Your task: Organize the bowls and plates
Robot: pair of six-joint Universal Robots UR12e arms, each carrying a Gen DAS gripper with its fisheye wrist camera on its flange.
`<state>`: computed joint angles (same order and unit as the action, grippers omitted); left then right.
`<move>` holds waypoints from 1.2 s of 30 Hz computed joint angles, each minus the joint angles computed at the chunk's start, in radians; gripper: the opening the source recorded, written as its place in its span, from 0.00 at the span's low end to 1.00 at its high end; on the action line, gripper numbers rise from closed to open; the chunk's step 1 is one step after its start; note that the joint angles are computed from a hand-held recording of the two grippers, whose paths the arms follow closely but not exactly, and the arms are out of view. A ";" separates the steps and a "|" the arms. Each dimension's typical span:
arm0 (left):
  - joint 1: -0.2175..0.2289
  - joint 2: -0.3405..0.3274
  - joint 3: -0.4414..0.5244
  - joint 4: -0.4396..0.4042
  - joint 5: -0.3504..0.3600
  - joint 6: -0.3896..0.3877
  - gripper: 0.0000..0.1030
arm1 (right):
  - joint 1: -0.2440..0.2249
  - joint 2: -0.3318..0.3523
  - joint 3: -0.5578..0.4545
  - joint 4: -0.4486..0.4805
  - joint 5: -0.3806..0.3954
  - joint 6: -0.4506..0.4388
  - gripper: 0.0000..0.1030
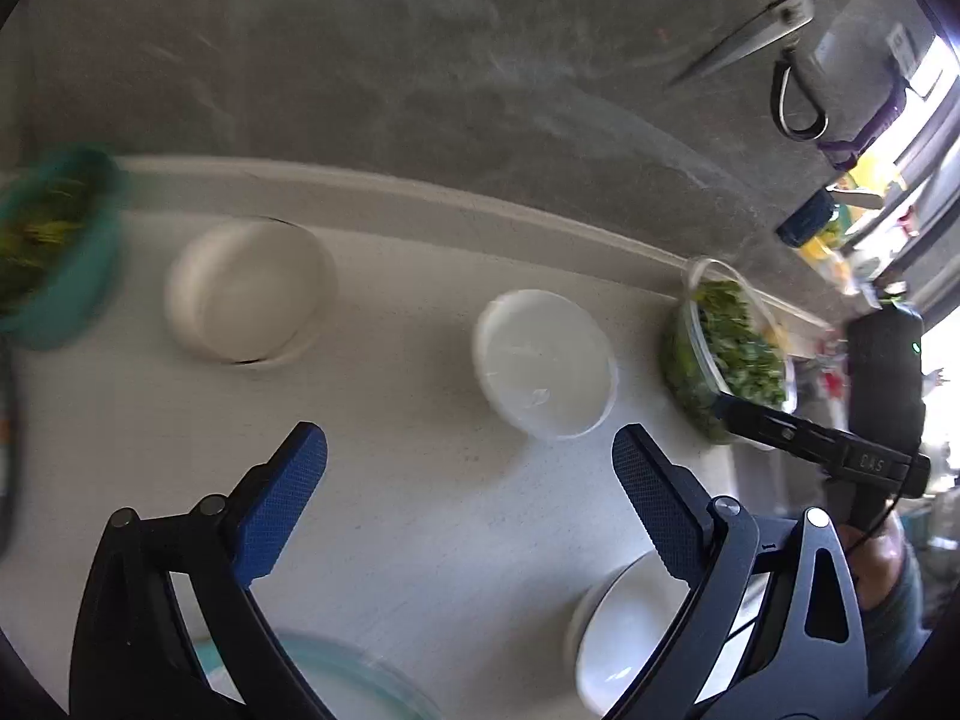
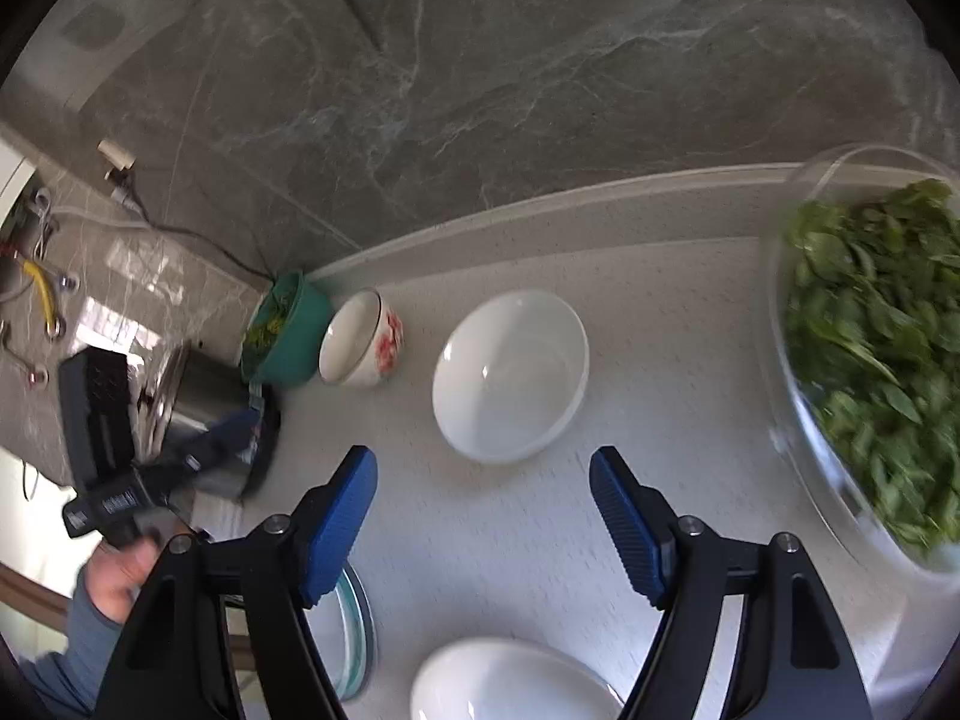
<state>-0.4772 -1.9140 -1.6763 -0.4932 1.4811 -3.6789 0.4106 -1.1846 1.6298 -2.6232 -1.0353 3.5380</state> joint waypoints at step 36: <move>0.014 -0.251 0.266 -0.259 -0.043 0.155 0.09 | 0.014 0.208 -0.185 0.181 0.007 0.037 0.24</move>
